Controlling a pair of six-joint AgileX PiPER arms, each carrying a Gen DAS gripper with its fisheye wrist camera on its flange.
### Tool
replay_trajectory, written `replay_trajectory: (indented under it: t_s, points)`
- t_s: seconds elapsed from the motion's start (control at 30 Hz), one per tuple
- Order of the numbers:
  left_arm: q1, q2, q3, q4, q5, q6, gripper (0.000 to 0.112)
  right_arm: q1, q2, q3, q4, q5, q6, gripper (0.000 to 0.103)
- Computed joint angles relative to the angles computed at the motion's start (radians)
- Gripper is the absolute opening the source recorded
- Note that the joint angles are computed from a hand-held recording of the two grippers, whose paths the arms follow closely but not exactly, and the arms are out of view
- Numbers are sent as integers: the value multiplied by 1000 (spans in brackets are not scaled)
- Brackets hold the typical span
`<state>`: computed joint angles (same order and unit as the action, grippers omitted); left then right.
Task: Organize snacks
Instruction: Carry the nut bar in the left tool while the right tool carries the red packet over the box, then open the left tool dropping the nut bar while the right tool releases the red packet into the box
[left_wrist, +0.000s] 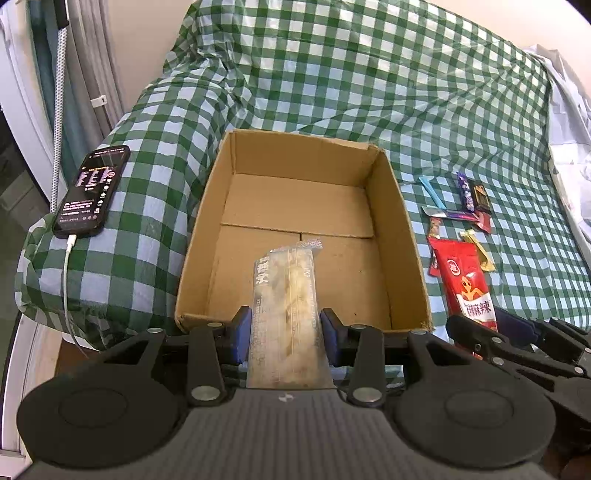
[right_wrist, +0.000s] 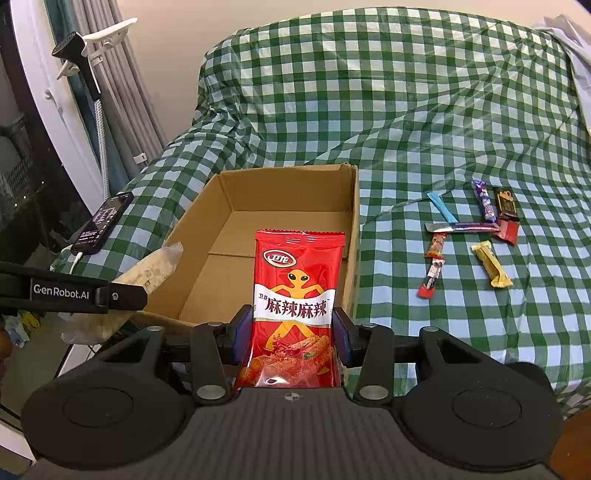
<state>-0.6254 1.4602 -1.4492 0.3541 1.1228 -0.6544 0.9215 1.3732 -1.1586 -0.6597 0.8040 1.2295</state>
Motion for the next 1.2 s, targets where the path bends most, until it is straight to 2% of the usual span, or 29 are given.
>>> replay_trajectory:
  t_s: [0.27,0.6,0.9,1.2]
  points:
    - [98,99,-106,-27,-13,65,44,-82,83,-81,79,-58,-129,47]
    - [202,336,-312,-101,-21,170,44,-227,283,-246,239,-124,-323,47]
    - [255,584,-534,-122,23,229,44,-312,477,-399,366,-144,-456,47]
    - [278,725,-678,-122,68,259,44,-355,615,-522,428,-132,-531,47]
